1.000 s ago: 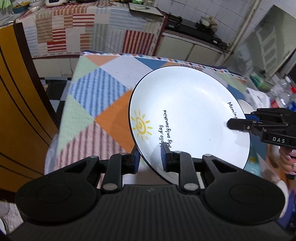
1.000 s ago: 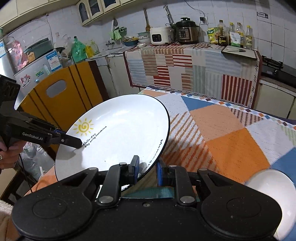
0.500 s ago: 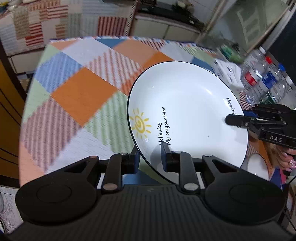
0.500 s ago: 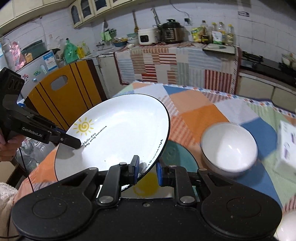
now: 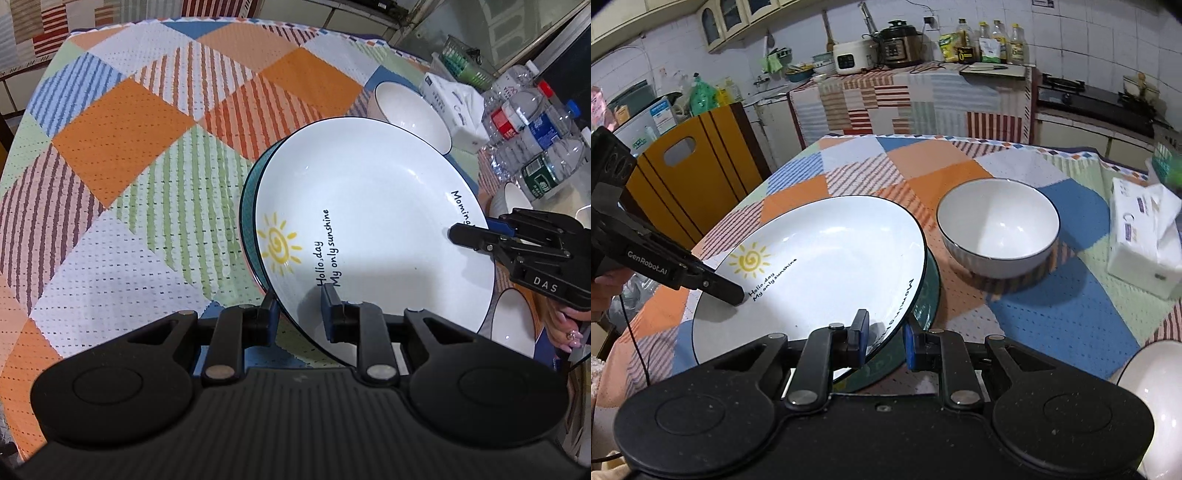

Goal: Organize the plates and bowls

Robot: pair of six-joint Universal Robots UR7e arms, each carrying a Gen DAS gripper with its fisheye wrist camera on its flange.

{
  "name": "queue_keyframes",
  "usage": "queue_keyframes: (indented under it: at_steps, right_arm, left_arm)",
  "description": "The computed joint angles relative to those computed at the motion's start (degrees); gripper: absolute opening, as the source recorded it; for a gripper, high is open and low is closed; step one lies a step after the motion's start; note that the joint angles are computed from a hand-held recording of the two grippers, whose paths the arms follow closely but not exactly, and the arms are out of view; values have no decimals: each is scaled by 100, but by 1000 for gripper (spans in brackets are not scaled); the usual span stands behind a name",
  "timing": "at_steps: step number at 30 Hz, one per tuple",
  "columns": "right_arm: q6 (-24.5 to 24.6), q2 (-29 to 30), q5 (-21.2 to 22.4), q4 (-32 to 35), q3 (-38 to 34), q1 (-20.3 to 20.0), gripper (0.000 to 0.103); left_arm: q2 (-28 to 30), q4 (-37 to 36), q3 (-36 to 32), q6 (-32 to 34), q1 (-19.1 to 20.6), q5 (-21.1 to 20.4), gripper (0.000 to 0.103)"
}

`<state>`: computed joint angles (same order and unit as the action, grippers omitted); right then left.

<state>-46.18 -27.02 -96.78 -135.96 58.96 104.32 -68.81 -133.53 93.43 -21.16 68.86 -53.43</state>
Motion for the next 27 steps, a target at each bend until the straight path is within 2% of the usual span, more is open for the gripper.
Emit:
queue_keyframes:
  at_steps: [4,9,15,19,23,27]
  right_arm:
    - [166,58,-127,-15,-25,26,24]
    - [278,184,-340,156,-201,75,24]
    - [268,231,-637,147,-247,149,24]
    - [7,236,-1038,-265,-52,282,27]
    - [-278,295,-1465,-729,104,396,31]
    - [-971,360,-1690,-1701,442,450,35]
  left_arm:
    - [66,162,-107,-13,-3,186,22]
    - [136,524,-267,-292,58,126,22]
    - [144,384,-201,-256,51,169,23]
    - [149,366,-183,-255,25,242,23]
    - [183,352,-129,-329,-72,501,23]
    - [183,151,39,-520,-172,780,26]
